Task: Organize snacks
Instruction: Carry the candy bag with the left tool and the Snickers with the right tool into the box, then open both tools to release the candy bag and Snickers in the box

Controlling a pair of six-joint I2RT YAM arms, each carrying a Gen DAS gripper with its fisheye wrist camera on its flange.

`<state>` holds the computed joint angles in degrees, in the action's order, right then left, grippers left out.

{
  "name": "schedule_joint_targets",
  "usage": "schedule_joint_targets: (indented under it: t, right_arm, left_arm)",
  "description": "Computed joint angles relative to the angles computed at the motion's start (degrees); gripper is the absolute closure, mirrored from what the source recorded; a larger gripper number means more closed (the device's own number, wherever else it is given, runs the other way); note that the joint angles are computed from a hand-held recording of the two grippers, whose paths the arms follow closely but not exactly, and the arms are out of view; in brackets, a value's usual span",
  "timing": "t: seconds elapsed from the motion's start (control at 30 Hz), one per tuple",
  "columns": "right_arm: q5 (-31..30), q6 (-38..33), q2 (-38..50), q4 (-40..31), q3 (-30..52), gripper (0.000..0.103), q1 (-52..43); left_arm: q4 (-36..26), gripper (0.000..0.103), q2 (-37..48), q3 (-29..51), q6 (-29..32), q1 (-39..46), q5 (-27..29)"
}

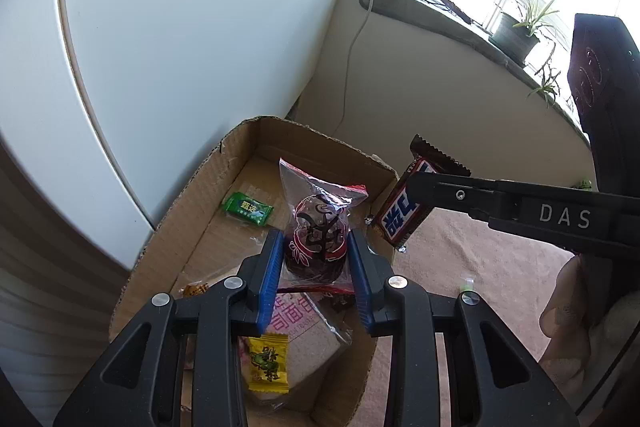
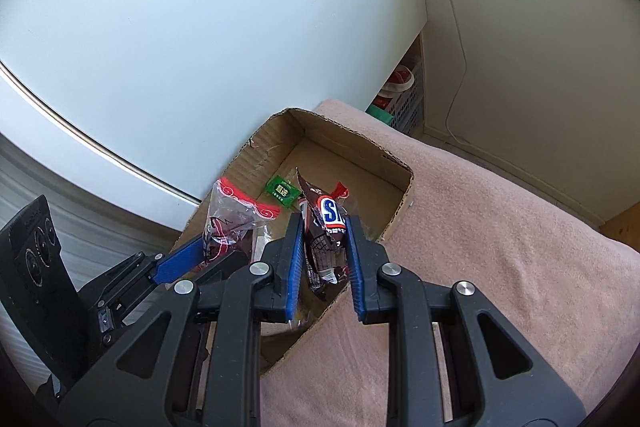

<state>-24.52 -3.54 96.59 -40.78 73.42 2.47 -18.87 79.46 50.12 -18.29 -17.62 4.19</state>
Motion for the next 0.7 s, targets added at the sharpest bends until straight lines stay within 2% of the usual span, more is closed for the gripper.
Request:
schedule_joint_targets:
  t: [0.63,0.7]
  right_arm:
    - [-0.2,-0.2,6.0,-0.2,3.8,0.080,2.2]
    - [0.0,0.1,6.0,-0.1,3.9,0.072,2.3]
  left_arm:
    - [-1.2,0.071,1.8,1.1,-0.4,2.5,1.2]
    - [-1.4,0.068,1.6,1.1,-0.2,2.5,1.0]
